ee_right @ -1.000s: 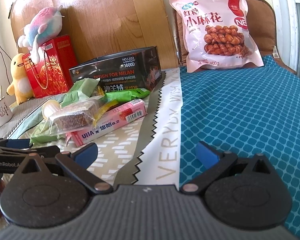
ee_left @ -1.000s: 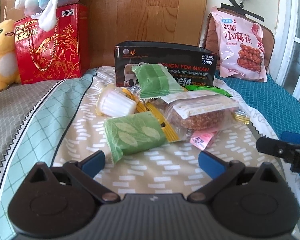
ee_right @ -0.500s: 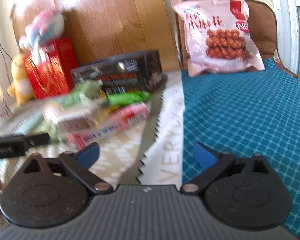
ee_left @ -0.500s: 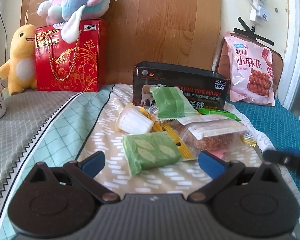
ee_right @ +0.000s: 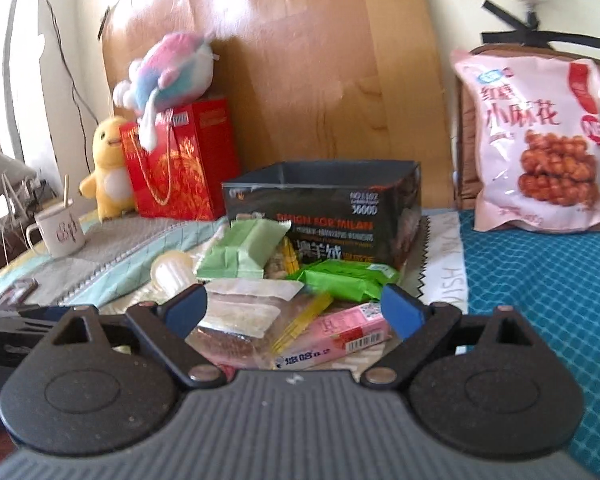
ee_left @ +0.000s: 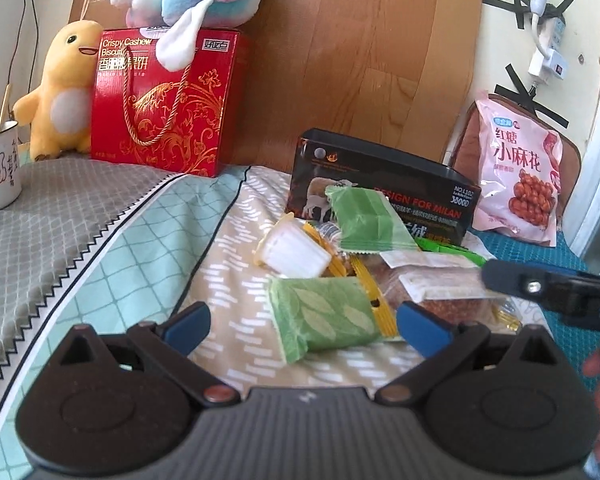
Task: Organize snacks
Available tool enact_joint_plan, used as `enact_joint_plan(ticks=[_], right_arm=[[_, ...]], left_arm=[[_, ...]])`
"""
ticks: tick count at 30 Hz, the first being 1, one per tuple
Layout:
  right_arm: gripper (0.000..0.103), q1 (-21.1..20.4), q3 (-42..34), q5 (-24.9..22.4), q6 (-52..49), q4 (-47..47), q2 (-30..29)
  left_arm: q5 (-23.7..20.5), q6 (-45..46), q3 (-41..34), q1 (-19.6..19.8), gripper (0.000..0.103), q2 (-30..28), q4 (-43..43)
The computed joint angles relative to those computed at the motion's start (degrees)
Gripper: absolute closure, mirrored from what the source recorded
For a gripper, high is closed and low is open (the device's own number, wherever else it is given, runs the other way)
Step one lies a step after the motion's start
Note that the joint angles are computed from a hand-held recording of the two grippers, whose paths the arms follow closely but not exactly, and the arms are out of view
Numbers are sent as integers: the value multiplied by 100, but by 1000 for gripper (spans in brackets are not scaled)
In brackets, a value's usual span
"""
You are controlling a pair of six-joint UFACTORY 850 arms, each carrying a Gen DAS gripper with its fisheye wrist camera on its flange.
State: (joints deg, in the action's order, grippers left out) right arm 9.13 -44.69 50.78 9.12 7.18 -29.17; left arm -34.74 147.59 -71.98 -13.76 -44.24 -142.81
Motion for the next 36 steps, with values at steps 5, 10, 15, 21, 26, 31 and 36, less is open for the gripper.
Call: enact_joint_plan(ticks=[5,10,15,21,26,31,36], right_arm=[[30,-286,-332,-581,1319,-1527,-172],[49,-90,-197,-492,958,-1299,-59],[51,178,414,-218,-263,-313,374],[51,468,802,-708,-3617,1948,1038],[51,890,593,-861,-6462,3452,939],[41,1246,301,-899,-6300,2686,667],[38,1142,369,-1157,-4487,1219,792]], left_arm=[[-140,85,56,-1,1,16,-118],[-232,-176,34,53,1,8,18],[-117,-713,-98,109,1,-51,343],[-198,-706,-52,122,1,-35,375],[-283,-773,7,141,1,-2,374],[-311,-1808,-167,312,1,-84,1184],[-573,-3063,-280,617,1,-149,2566]])
